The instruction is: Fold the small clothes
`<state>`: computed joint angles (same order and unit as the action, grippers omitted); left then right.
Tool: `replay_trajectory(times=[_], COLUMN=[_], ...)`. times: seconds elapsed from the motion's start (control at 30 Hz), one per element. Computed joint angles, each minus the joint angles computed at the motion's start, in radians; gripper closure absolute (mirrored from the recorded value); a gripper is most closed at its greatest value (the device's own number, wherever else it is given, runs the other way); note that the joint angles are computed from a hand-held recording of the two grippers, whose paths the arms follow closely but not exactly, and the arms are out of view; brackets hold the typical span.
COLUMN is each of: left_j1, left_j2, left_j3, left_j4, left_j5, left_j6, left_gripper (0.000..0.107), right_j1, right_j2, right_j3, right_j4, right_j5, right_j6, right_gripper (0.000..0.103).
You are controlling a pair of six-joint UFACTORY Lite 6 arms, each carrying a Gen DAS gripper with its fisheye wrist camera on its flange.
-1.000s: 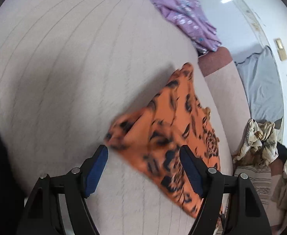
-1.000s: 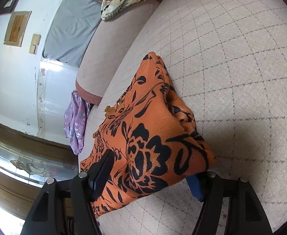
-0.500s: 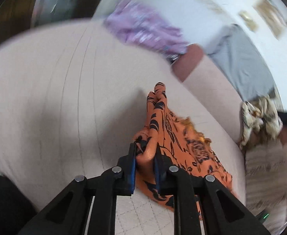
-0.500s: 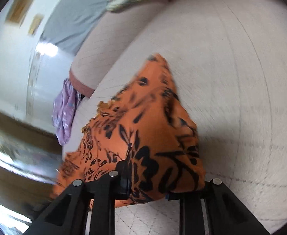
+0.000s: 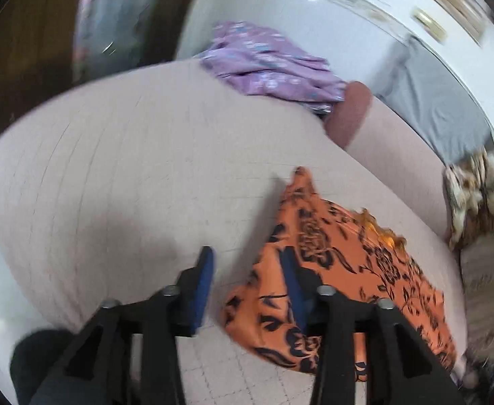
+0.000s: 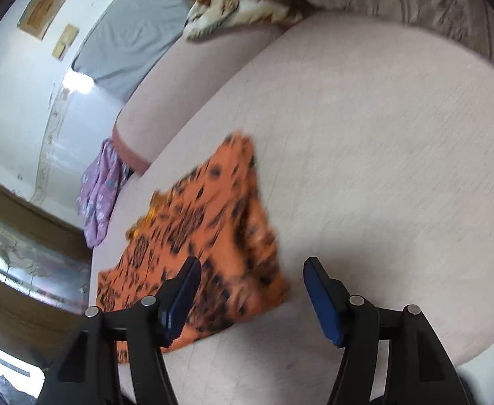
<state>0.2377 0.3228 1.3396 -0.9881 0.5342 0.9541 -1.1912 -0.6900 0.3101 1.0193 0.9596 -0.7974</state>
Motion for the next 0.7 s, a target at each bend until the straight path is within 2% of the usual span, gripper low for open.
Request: replay_trajectory(times=[0.07,0.17,0.27,0.33,0.37,0.4,0.43,0.5,0.63,0.7], left_j1=[-0.050,-0.146,-0.244,-0.269,-0.283,-0.292,-0.304,-0.312,-0.313,-0.317], left_j2=[-0.014,0.010,0.077,0.076,0.095,0.104,0.115,0.128,0.122,0.117], left_j3=[-0.027,-0.026,0.006,-0.022,-0.012,-0.012,-0.012,-0.012,-0.026,-0.039], left_j4=[-0.033,0.003,0.069,0.074,0.090,0.104,0.109,0.086,0.040,0.012], left_j5=[-0.002,0.028,0.007,-0.018,-0.022,-0.032,-0.055,-0.079,-0.105,-0.124], left_j6=[0.072,0.089,0.054,0.066,0.062,0.059,0.065,0.111,0.200,0.228], left_gripper=[0.060,0.057,0.057,0.057,0.057,0.057,0.057,0.057,0.057,0.056], right_j1=[0.032,0.228,0.382,0.479,0.510,0.536,0.562,0.631,0.778,0.797], right_j2=[0.154,0.468,0.748,0.909,0.969,1.025,1.058,1.042,0.779,0.795], right_j3=[0.109,0.334,0.590,0.751,0.813,0.870,0.913,0.931,0.830,0.864], right_j4=[0.023,0.113,0.059,-0.052,-0.101,-0.137,-0.194,-0.349,-0.698,-0.865], right_j5=[-0.045,-0.186,-0.267,-0.334,-0.351,-0.358,-0.362,-0.420,-0.612,-0.652], right_j6=[-0.056,-0.083,-0.053,0.049,0.094,0.111,0.150,0.247,0.479,0.634], right_gripper=[0.035,0.035,0.035,0.037,0.040,0.071,0.090,0.096,0.096,0.096])
